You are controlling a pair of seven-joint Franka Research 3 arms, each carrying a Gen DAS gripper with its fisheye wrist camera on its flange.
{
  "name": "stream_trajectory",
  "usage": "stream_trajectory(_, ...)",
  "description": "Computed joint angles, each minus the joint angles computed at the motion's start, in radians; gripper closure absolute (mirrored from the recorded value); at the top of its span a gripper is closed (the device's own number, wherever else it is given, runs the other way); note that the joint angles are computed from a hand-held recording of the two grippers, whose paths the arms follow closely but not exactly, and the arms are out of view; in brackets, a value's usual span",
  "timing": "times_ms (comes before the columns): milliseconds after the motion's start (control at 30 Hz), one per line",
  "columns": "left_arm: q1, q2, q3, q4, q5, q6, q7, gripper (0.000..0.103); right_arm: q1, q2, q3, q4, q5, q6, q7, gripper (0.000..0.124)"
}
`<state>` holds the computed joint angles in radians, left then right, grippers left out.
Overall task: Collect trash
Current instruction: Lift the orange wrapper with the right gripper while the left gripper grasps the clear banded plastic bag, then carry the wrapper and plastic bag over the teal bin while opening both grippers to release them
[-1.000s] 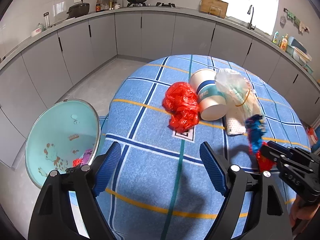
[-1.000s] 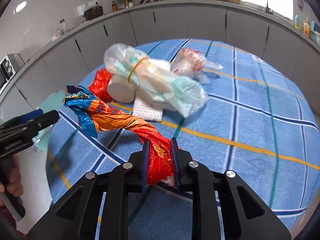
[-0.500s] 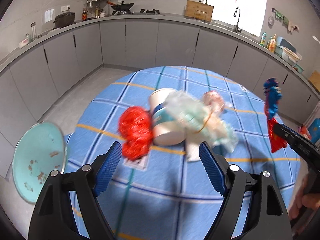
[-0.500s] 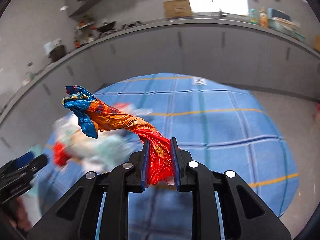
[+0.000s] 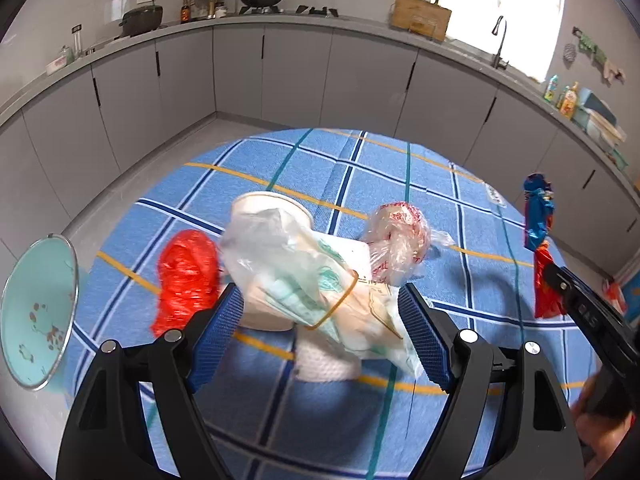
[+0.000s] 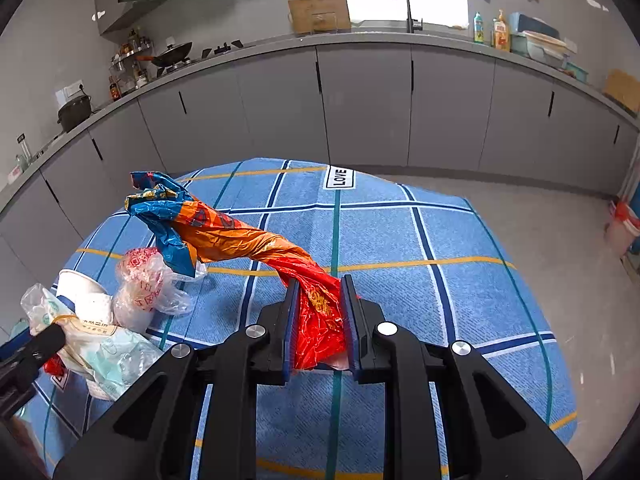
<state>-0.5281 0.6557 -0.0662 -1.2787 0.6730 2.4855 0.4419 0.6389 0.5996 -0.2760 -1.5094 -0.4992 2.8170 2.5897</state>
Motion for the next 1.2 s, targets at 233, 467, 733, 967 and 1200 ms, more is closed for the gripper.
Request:
stream_trajectory(233, -0.019, 0.118, -0.001, 0.163, -0.04, -0.074, 0.043, 0.042, -0.004, -0.031, 0.009, -0.061, 0.026, 0.054, -0.011, 0.103)
stream_trajectory(467, -0.035, 0.13, 0.017, 0.173, -0.043, -0.053, 0.075, 0.062, 0.018, -0.047, -0.004, -0.086, 0.045, 0.065, -0.013, 0.103)
stream_trajectory(733, -0.036, 0.046, 0.029, 0.054, 0.005, 0.016, 0.052, 0.065, 0.053, -0.073, -0.035, -0.11, -0.004, 0.058, 0.037, 0.103)
stream_trajectory(967, -0.035, -0.109, 0.043, -0.144, 0.14, 0.102, -0.04, 0.065, 0.067, -0.102, -0.02, -0.116, -0.069, 0.052, 0.077, 0.103)
stream_trajectory(1200, 0.02, -0.232, 0.012, -0.304, 0.226, 0.146, -0.117, 0.065, 0.071, -0.103, 0.02, -0.088, -0.113, 0.018, 0.098, 0.103)
